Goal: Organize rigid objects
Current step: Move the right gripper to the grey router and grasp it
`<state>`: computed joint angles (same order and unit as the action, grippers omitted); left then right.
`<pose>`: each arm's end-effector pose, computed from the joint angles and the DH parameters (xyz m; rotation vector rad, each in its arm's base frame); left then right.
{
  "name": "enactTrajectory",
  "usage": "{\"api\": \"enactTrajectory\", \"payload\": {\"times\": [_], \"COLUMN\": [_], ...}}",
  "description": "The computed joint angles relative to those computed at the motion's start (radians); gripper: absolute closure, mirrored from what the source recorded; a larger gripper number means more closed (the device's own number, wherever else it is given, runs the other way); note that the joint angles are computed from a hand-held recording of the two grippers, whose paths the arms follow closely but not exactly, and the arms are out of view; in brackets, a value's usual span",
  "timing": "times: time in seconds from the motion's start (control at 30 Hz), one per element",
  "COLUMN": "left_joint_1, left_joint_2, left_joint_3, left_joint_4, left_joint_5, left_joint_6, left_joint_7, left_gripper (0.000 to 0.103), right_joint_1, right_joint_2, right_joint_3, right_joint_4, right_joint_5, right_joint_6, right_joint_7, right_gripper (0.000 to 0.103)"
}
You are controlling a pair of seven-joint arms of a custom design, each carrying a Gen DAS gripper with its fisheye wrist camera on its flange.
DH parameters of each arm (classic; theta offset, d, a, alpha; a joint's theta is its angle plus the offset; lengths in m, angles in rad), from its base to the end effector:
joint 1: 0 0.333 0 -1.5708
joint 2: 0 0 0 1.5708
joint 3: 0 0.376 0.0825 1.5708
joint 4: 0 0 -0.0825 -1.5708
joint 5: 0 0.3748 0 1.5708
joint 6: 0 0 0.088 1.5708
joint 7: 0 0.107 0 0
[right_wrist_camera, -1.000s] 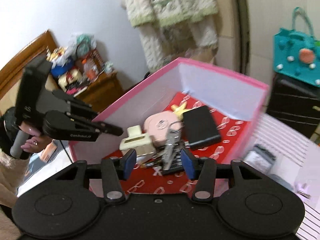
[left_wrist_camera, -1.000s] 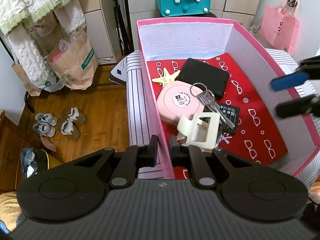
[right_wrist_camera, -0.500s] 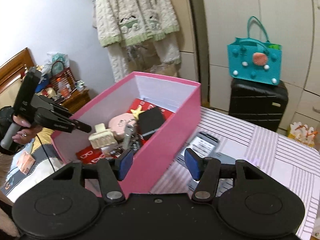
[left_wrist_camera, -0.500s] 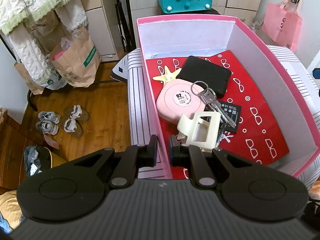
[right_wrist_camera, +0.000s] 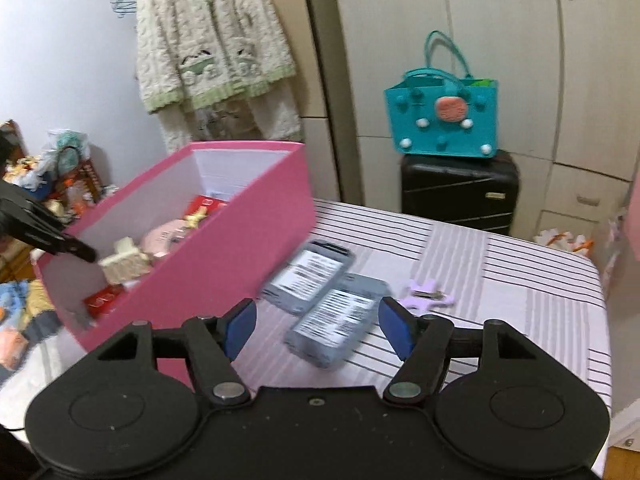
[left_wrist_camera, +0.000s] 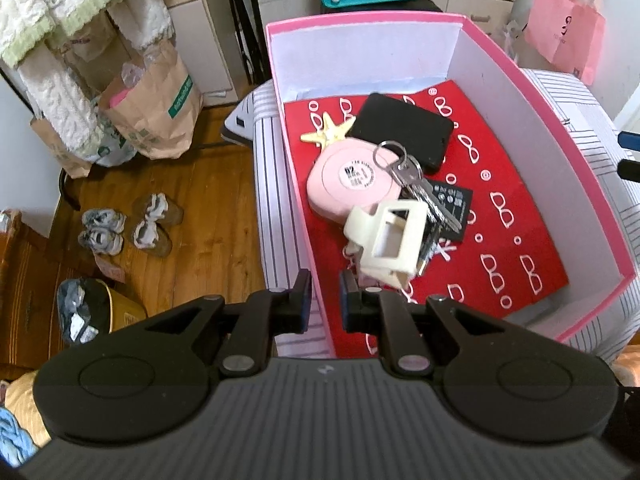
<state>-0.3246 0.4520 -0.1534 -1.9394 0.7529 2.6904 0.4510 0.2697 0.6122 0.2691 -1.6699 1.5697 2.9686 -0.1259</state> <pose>0.5839 -0.3158 0.3395 -1.9796 1.9129 -0.4295 0.6609 0.2754 0.3341 -1.9835 1.0111 -0.2977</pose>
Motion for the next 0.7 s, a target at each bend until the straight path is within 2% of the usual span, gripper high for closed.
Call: {"api": "enactTrajectory", "payload": {"times": [0.07,0.17,0.33,0.5,0.7], "left_joint_1": [-0.011,-0.025,-0.03,-0.032,-0.023], "left_joint_2": [-0.004,-0.008,-0.006,-0.006,-0.006], "left_joint_3": [0.005,0.013,0.017,0.014,0.007], "left_joint_4": [-0.002,-0.003,-0.001,0.001,0.0], "left_joint_5": [0.009,0.034,0.057,0.075,0.066], "left_joint_6": [-0.015,-0.028,-0.032,-0.046,-0.037], "left_joint_7": [-0.012,-0.041,-0.082,-0.096,-0.096], "left_gripper": [0.092,0.094,0.095,0.095,0.095], "right_joint_1": [-0.004,0.009,0.014,0.006,0.038], "right_joint_2": [0.013,0.03,0.058,0.102,0.176], "right_joint_3": [0.002,-0.019,-0.026,-0.008,-0.045], "right_joint_4": [0.01,0.015,0.02,0.06,0.153], "right_joint_5": [0.072,0.104,0.034,-0.088,-0.314], "right_joint_6": [0.024,0.031,0.001,-0.03,-0.069], "right_joint_7": [-0.092,-0.143,-0.084,0.067,0.44], "right_gripper": [0.03,0.03,0.029,0.027,0.026]}}
